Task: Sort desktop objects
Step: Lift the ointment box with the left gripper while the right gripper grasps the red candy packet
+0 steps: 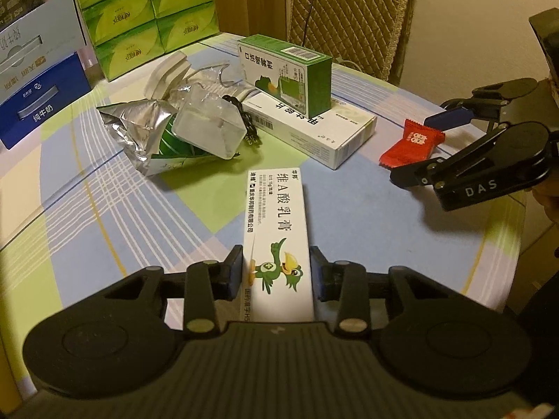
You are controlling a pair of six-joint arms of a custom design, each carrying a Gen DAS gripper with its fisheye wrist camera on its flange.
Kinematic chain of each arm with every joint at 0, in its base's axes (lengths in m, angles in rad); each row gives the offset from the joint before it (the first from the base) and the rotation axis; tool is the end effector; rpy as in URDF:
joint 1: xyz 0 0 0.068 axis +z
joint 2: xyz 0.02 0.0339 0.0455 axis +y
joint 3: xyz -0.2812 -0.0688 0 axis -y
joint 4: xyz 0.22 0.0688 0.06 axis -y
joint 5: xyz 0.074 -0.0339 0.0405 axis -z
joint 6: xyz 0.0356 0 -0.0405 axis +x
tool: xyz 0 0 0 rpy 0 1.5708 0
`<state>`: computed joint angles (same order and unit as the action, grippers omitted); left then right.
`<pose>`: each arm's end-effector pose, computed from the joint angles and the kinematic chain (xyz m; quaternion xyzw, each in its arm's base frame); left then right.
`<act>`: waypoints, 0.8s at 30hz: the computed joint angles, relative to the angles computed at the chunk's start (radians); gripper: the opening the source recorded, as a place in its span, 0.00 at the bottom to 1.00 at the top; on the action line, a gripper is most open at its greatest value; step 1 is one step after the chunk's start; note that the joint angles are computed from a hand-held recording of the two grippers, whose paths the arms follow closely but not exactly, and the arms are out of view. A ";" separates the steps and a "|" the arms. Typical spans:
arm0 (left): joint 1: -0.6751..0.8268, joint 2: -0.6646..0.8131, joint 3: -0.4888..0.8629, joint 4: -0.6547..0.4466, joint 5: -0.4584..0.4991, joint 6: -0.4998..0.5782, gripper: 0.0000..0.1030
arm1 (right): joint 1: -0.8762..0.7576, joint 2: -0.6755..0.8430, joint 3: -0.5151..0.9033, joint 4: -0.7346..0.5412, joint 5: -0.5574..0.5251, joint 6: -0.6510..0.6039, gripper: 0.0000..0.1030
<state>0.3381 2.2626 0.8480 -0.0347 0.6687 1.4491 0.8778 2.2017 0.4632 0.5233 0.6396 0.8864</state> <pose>0.2953 0.0804 0.0209 0.5142 0.7906 -0.1606 0.2912 0.1722 0.1742 0.0175 0.0596 0.9341 -0.0670 0.3456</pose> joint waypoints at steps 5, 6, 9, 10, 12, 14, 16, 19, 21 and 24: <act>0.000 0.003 0.003 -0.001 -0.002 0.002 0.33 | 0.004 -0.005 -0.003 0.005 0.006 0.006 0.48; -0.001 0.003 0.003 -0.001 -0.003 0.001 0.32 | 0.006 -0.006 -0.003 0.003 0.006 0.009 0.47; -0.002 0.002 0.004 -0.004 -0.004 0.000 0.32 | 0.014 -0.007 0.001 -0.006 0.013 0.013 0.40; -0.002 0.002 0.006 -0.007 -0.004 0.000 0.32 | 0.016 -0.010 -0.002 -0.003 0.011 0.015 0.39; -0.002 -0.002 0.006 -0.013 -0.007 -0.003 0.32 | 0.021 -0.021 -0.008 -0.004 0.009 0.024 0.39; 0.002 -0.007 0.008 -0.027 -0.002 0.006 0.32 | 0.034 -0.039 -0.014 -0.014 0.017 0.039 0.39; 0.007 -0.018 0.007 -0.041 0.006 0.012 0.32 | 0.046 -0.065 -0.019 -0.034 0.026 0.059 0.39; 0.018 -0.047 0.003 -0.068 0.018 0.014 0.32 | 0.060 -0.118 -0.018 -0.084 0.042 0.078 0.39; 0.028 -0.073 0.002 -0.089 0.028 0.009 0.32 | 0.071 -0.162 -0.009 -0.127 0.055 0.078 0.39; 0.046 -0.120 0.015 -0.135 0.045 -0.009 0.32 | 0.081 -0.244 0.018 -0.205 0.077 0.058 0.39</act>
<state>0.3843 2.1428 0.8630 -0.1697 0.7134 1.4405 0.9591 1.9577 0.4817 0.3179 0.7169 0.9444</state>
